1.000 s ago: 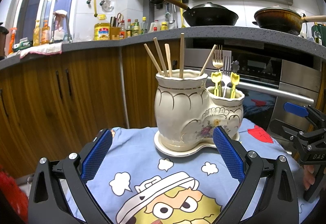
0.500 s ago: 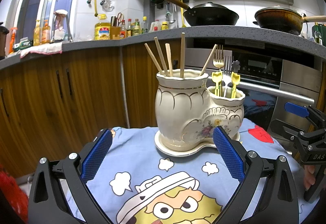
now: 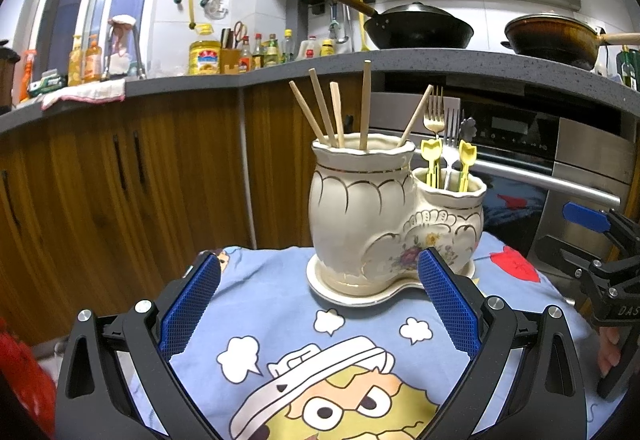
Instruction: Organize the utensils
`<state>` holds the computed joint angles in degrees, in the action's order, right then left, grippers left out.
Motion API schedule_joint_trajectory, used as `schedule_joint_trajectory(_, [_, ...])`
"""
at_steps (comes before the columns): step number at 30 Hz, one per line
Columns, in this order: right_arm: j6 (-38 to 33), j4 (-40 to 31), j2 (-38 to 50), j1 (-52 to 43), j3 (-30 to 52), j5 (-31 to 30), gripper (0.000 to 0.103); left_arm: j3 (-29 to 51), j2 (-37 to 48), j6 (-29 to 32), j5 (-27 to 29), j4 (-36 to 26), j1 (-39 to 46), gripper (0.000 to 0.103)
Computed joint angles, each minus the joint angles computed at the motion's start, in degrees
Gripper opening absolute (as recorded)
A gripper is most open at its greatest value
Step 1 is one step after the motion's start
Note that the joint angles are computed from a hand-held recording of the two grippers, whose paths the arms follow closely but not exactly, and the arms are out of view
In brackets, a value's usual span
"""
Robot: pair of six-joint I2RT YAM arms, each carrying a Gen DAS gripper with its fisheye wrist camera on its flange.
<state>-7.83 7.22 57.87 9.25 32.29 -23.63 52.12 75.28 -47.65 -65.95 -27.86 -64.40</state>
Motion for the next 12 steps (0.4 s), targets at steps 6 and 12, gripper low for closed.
schedule_joint_trajectory(6, [0.0,0.4,-0.1,-0.1,-0.7,0.0,0.098,1.2,1.0,-1.3,0.0,-2.0,0.1,0.098])
schedule_joint_trajectory(12, [0.0,0.4,-0.1,-0.2,-0.6,-0.1,0.098,1.6,1.1,-2.0,0.1,-2.8,0.1,0.098])
